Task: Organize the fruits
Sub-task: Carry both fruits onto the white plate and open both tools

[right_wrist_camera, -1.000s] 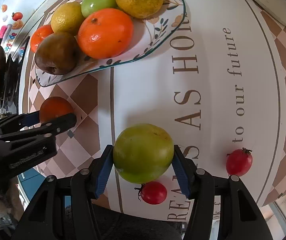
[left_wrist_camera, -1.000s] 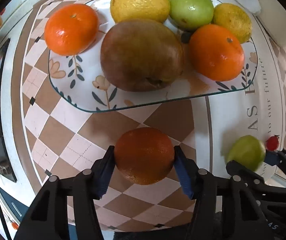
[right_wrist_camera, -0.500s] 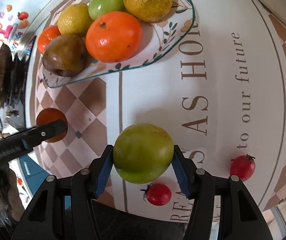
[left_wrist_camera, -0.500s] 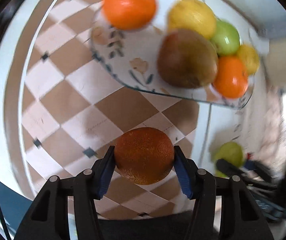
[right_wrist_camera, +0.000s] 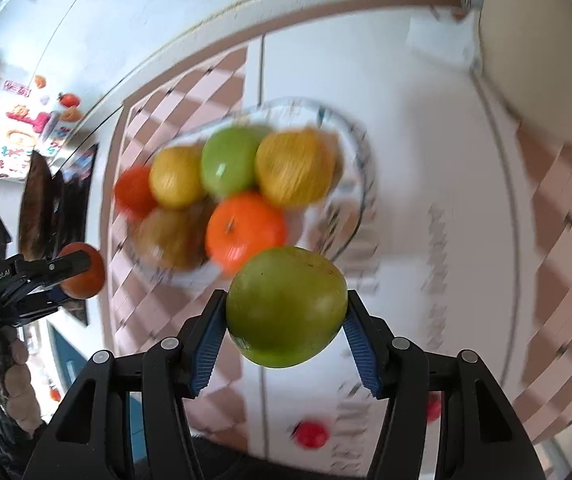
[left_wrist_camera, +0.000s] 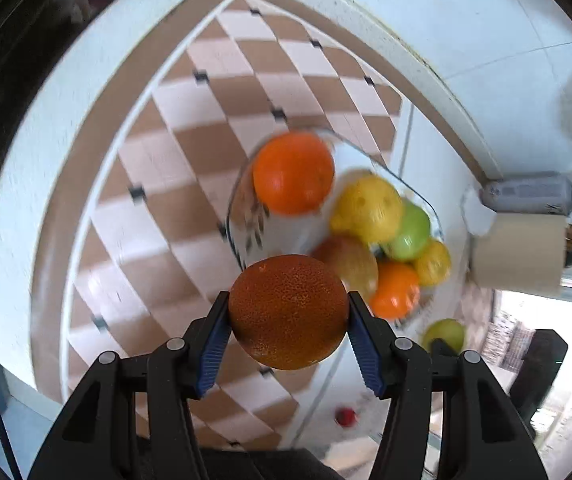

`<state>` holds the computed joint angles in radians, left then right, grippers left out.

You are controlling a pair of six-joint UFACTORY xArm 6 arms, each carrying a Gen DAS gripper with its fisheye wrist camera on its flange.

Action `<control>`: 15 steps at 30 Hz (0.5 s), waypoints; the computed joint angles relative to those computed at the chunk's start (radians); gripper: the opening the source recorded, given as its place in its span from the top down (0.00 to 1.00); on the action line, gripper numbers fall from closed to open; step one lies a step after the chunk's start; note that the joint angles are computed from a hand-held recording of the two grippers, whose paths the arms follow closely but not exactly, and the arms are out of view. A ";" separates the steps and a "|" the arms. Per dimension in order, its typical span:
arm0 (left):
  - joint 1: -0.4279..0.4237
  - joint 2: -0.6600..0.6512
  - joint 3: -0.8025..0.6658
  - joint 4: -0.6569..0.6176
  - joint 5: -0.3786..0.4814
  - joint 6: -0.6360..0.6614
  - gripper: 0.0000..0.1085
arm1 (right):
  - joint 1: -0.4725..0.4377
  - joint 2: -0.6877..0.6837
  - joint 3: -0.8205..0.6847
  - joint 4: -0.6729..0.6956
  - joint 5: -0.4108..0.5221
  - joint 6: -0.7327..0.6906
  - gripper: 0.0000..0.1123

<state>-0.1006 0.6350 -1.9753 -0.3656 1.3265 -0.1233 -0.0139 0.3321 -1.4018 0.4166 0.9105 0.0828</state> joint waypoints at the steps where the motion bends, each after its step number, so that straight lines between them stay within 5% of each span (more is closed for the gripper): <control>1: -0.003 0.025 -0.032 0.028 0.002 -0.004 0.51 | -0.006 0.028 -0.038 -0.024 0.013 0.004 0.47; 7: -0.043 0.162 -0.202 0.156 0.049 -0.018 0.50 | -0.005 0.151 -0.195 -0.163 0.056 0.038 0.47; 15: -0.064 0.272 -0.348 0.159 0.133 -0.026 0.50 | 0.007 0.151 -0.154 -0.160 0.012 0.063 0.46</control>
<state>-0.1644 0.9074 -2.3236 -0.2065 1.4592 -0.1490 -0.0072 0.4829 -1.5556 0.2563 0.9225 0.1458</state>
